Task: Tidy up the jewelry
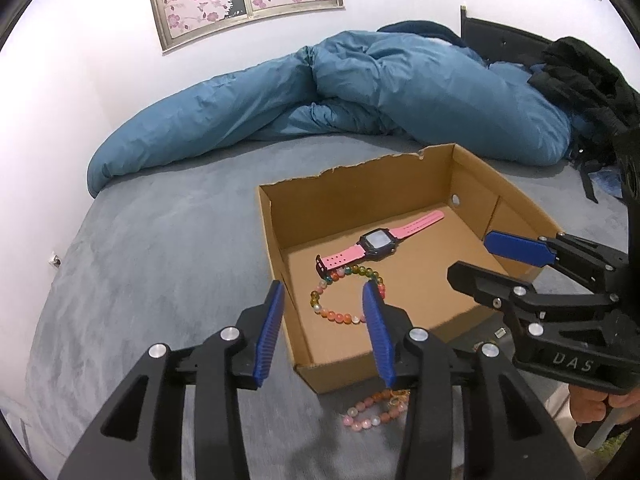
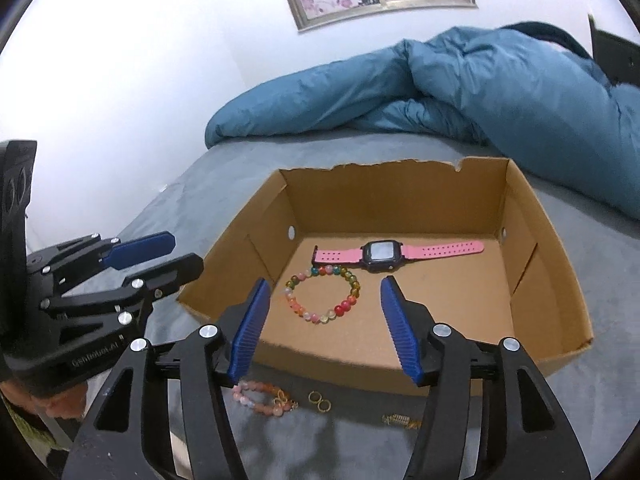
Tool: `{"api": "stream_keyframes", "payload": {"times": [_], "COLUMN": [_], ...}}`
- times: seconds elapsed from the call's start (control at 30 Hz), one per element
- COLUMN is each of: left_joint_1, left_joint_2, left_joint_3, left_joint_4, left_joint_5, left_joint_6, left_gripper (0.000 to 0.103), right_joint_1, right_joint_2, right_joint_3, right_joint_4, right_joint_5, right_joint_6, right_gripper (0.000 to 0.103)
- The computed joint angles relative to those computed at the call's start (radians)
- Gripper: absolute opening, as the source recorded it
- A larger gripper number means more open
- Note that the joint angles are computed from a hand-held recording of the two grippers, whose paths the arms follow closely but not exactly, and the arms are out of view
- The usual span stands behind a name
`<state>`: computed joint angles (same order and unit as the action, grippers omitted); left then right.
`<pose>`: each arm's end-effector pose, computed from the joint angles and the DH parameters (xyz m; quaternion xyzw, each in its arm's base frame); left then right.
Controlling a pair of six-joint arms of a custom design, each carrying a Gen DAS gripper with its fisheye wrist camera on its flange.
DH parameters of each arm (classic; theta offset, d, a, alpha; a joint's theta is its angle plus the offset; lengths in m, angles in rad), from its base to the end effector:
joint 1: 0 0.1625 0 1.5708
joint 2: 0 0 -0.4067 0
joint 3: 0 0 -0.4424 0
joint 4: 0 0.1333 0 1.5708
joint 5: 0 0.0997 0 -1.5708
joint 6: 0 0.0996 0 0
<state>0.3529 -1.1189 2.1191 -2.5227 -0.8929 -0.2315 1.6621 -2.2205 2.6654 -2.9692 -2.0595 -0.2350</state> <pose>-0.4132 -0.3608 0.0738 0.4535 0.8267 -0.2033 0.2640 0.1120 -0.2737 0.3263 0.0305 -0.8687 0.4287 0.2464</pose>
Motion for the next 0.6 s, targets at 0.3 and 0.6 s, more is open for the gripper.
{"api": "stream_keyframes", "payload": {"times": [0.3,0.6], "left_joint_1": [-0.019,-0.027], "left_joint_2": [-0.074,-0.119], "left_joint_3": [0.066,0.118], "left_joint_4": [0.003,-0.008], "left_joint_5": [-0.008,-0.019], "left_joint_6": [-0.04,-0.055], "left_gripper": [0.04,0.04], "right_joint_1": [0.057,0.09], "right_joint_2": [-0.032,-0.12], "right_joint_3": [0.047,0.103], "right_joint_4": [-0.029,0.006], "right_joint_5": [-0.023,-0.012], "right_joint_6": [-0.044,-0.093], "right_gripper": [0.06,0.06]}}
